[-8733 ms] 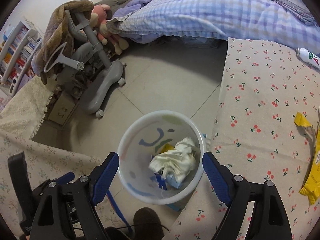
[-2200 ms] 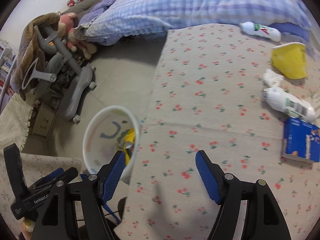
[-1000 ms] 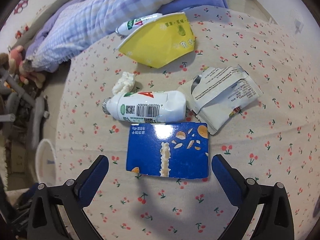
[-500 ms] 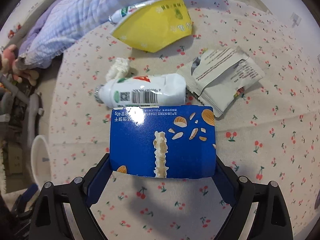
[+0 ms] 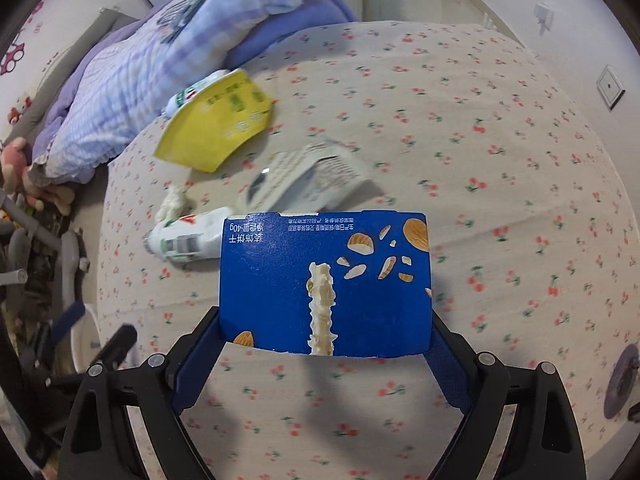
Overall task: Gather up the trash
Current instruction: 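Grasp the white milk bottle with the left tool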
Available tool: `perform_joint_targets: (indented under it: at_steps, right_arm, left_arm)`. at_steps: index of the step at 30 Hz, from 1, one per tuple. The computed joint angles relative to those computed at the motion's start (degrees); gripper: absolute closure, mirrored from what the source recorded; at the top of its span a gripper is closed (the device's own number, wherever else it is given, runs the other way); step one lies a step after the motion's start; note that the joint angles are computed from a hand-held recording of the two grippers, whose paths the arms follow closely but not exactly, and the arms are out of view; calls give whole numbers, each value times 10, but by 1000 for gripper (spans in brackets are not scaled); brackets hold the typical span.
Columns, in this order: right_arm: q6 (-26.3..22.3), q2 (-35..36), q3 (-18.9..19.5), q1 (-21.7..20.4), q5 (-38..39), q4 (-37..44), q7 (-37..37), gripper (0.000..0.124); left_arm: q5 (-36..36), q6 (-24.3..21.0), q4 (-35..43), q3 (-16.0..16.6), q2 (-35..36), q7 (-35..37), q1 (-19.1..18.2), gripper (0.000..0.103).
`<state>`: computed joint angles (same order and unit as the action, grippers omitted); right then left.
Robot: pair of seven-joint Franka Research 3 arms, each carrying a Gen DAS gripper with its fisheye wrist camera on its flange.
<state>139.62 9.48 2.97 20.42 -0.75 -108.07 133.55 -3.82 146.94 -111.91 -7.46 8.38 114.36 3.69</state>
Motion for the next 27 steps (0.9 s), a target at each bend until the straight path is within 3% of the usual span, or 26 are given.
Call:
perform_joint_targets:
  at_steps: [4, 8, 11, 16, 19, 21, 23, 27]
  right_arm:
    - [0, -27, -9, -11, -22, -30, 0, 30]
    - [11, -50, -12, -31, -12, -62, -2, 30]
    - [15, -59, -13, -45, 2, -78, -3, 30]
    - [22, -73, -12, -59, 7, -98, -12, 30]
    - [23, -79, -11, -64, 3, -107, -9, 30]
    - [23, -80, -10, -67, 2, -111, -6, 30]
    - [25, -84, -9, -68, 4, -115, -5, 30]
    - [32, -86, -5, -67, 2, -114, -5, 30]
  left_arm:
    - [22, -5, 57, -15, 47, 37, -13, 10]
    - [25, -18, 104, -36, 85, 100, -16, 22]
    - [33, -26, 119, -45, 102, 137, -21, 23]
    - [98, -61, 130, -29, 119, 134, -48, 26]
    - [70, -64, 124, -36, 112, 128, -38, 40]
    - [54, -77, 125, -36, 108, 107, -36, 57]
    - [49, -78, 113, -33, 98, 83, -37, 67]
    - [-11, -82, 70, -38, 59, 74, -19, 73]
